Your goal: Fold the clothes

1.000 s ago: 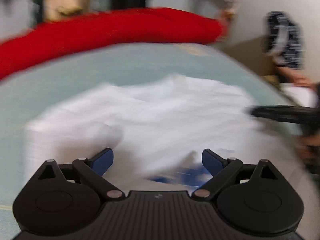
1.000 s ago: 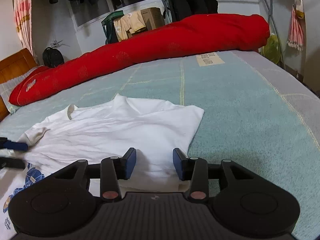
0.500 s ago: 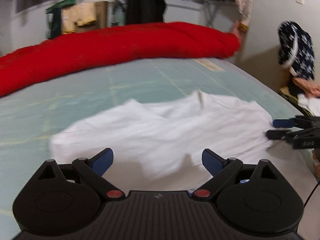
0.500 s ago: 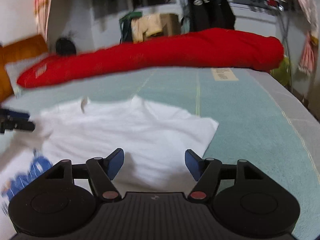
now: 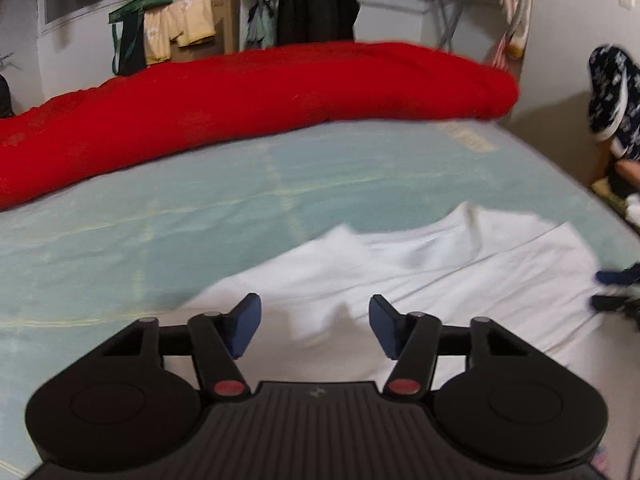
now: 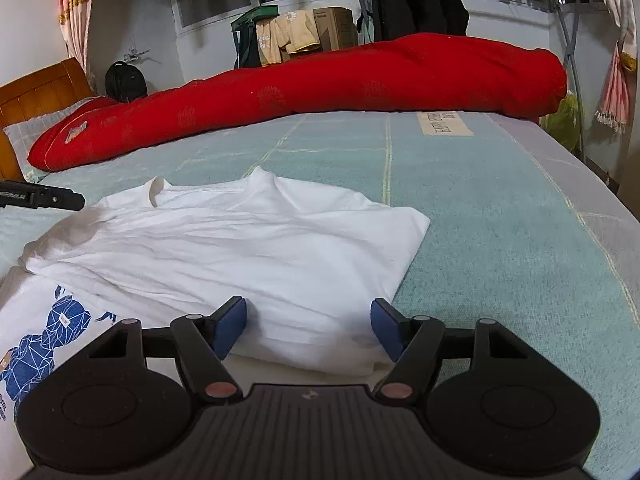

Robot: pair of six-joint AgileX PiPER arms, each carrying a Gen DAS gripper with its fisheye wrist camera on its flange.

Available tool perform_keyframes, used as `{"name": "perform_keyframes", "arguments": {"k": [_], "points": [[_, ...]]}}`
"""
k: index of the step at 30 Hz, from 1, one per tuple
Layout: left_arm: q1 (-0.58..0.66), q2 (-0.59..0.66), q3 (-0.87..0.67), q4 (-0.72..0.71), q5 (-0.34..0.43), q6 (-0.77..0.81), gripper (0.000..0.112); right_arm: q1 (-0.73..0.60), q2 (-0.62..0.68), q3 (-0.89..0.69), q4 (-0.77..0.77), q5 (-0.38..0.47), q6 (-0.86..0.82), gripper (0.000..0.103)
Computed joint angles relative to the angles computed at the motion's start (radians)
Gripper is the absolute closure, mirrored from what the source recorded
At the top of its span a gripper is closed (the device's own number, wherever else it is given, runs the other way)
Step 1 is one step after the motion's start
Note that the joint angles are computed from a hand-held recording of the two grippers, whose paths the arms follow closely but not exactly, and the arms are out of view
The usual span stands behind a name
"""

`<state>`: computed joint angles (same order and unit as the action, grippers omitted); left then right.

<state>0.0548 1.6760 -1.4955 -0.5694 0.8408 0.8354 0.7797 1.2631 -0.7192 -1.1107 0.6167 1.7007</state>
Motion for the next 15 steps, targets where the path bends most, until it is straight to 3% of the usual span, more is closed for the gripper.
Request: {"name": "perform_keyframes", "arguments": {"k": [3,8,13,15], "points": [[0.01,0.032,-0.018,0.075,0.011,-0.005,0.061,-0.002,-0.004,0.004,-0.001,-0.002,-0.001,0.03],[0.079,0.026,0.035,-0.028,0.042,0.063,0.06,-0.004,-0.003,0.007,-0.01,-0.008,0.003,0.028],[0.047,-0.041,0.153,-0.026,-0.075,0.181,0.063,-0.002,0.002,0.005,-0.016,-0.005,0.003,0.027],[0.04,-0.049,0.165,-0.019,-0.078,0.192,0.074,0.0,0.002,0.005,-0.017,-0.003,0.004,0.027]]}}
